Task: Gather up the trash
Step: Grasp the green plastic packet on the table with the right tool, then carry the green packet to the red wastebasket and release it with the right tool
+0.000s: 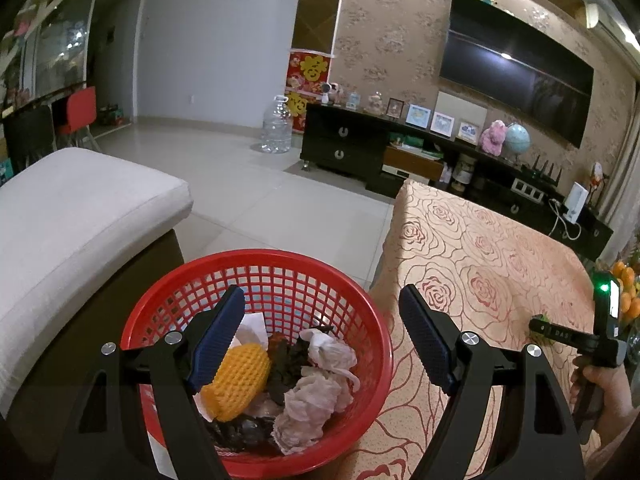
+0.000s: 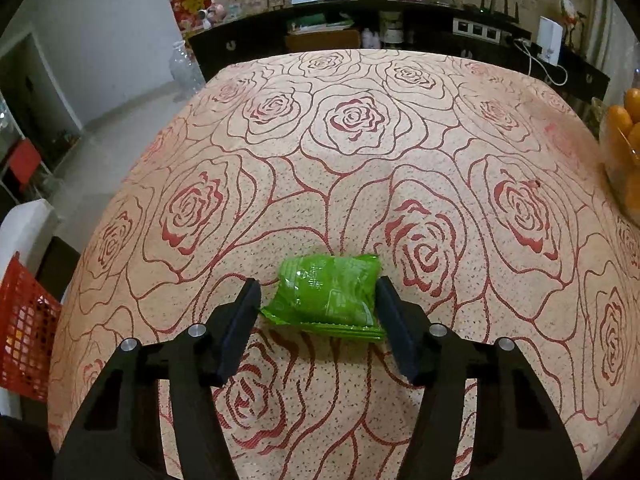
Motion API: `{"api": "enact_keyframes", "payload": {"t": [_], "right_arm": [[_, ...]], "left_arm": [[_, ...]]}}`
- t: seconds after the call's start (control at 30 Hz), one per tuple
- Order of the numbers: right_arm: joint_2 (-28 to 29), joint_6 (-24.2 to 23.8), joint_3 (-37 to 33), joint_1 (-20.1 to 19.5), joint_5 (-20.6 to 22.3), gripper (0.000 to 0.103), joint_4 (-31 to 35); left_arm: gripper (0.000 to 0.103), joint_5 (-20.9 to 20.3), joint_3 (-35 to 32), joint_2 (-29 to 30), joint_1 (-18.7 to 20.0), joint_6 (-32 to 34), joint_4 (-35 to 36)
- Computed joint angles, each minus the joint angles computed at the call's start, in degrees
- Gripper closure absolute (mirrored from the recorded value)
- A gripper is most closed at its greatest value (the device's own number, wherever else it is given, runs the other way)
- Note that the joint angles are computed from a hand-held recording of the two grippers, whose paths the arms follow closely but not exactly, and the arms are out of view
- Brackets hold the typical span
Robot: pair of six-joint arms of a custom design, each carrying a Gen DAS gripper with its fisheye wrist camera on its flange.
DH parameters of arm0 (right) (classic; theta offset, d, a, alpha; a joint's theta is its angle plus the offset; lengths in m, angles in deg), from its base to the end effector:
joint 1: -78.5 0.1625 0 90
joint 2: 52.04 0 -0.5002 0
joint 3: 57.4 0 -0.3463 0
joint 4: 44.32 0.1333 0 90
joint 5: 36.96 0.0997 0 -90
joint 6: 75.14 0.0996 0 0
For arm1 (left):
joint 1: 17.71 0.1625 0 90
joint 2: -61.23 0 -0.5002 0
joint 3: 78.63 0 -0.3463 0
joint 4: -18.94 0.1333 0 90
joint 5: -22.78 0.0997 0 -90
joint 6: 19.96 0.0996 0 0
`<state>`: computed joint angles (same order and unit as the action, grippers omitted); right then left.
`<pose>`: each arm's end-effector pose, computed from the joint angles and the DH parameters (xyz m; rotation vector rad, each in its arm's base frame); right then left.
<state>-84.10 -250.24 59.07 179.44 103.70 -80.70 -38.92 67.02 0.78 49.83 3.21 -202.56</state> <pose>0.1360 -0.4073 -0.0303 -0.2810 -2.2027 0.9725 0.0110 -0.4460 0.2640 0.7085 2.3671 -1.0465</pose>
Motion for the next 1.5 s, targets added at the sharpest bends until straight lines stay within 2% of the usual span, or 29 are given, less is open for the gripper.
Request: {"api": "enact_keyframes", "payload": {"t": [0.2, 0.5, 0.8, 1.1, 1.5], "right_arm": [[-0.5, 1.2, 1.0, 0.9, -0.7, 0.046, -0.5], [-0.6, -1.8, -0.6, 7.8, -0.8, 0.047, -0.7], [1.9, -4.0, -6.7, 15.0, -2.3, 0.046, 4.4], [5.6, -6.7, -15.3, 20.2, -7.3, 0.047, 11.3], [11.5, -6.5, -28.1, 22.1, -17.3, 0.046, 23.5]], "left_arm": [[0.026, -0.1, -0.2, -0.5, 0.3, -0.1, 0.4], [0.026, 1.4, 0.6, 0.3, -0.6, 0.9, -2.8], [0.026, 3.2, 0.7, 0.2, -1.1, 1.6, -4.6], [0.026, 6.4, 0.5, -0.4, -1.0, 4.1, -7.0], [0.026, 7.1, -2.5, -3.6, 2.3, 4.3, -3.5]]}}
